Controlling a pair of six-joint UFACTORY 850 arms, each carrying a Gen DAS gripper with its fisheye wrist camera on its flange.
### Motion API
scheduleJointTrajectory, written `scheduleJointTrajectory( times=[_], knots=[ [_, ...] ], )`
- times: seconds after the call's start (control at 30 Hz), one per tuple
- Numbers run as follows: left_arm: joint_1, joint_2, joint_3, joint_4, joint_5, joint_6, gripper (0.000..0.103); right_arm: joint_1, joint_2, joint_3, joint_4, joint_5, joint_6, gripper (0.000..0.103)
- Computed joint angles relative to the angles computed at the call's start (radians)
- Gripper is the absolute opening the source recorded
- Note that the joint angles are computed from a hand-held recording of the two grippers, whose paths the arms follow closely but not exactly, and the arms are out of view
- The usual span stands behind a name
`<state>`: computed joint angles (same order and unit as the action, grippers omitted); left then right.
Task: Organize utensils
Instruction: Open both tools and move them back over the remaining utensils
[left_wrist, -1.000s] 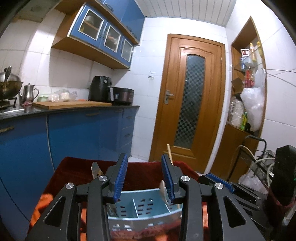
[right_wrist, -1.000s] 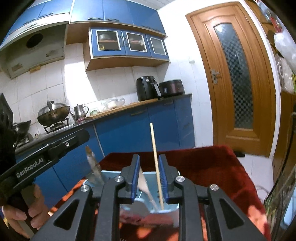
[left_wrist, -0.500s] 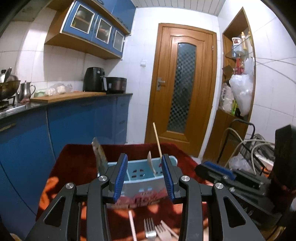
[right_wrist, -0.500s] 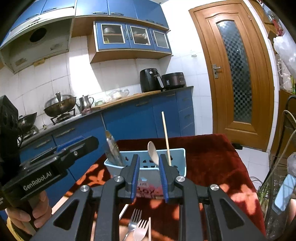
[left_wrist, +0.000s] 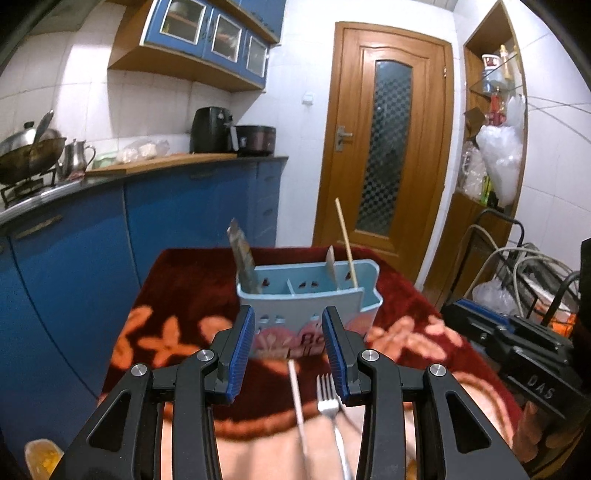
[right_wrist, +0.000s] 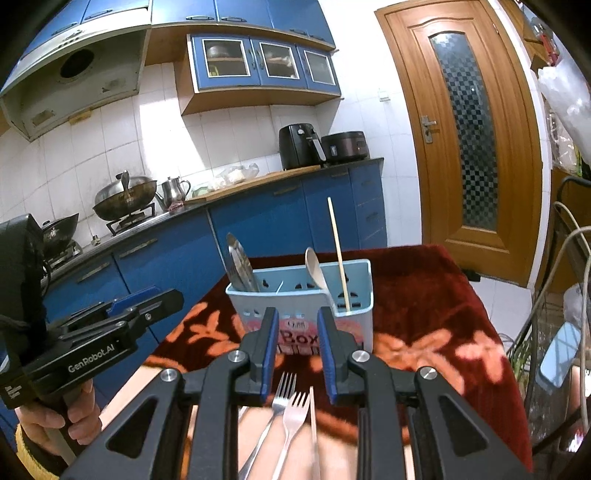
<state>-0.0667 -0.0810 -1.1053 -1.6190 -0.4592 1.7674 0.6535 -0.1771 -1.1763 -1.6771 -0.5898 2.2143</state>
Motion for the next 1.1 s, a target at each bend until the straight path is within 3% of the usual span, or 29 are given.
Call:
scheduleJointTrajectory(
  times=[0.3,0.7,1.1],
  knots=[
    [-0.001,-0.013,0.021,0.179,0.040,-0.173,0.039,0.027,0.012,0.052,0.025,0.000,0.036,0.024],
    [-0.046,-0.119,-0.029,0.457,0.087,-0.449,0.039,0.008,0.010,0.122,0.065,0.020,0.080,0.027],
    [-0.086,-0.268,-0.173,0.792,0.049,-0.783,0.039,-0.038,0.002,0.165,0.044,0.093,0.167,0.027]
  ],
)
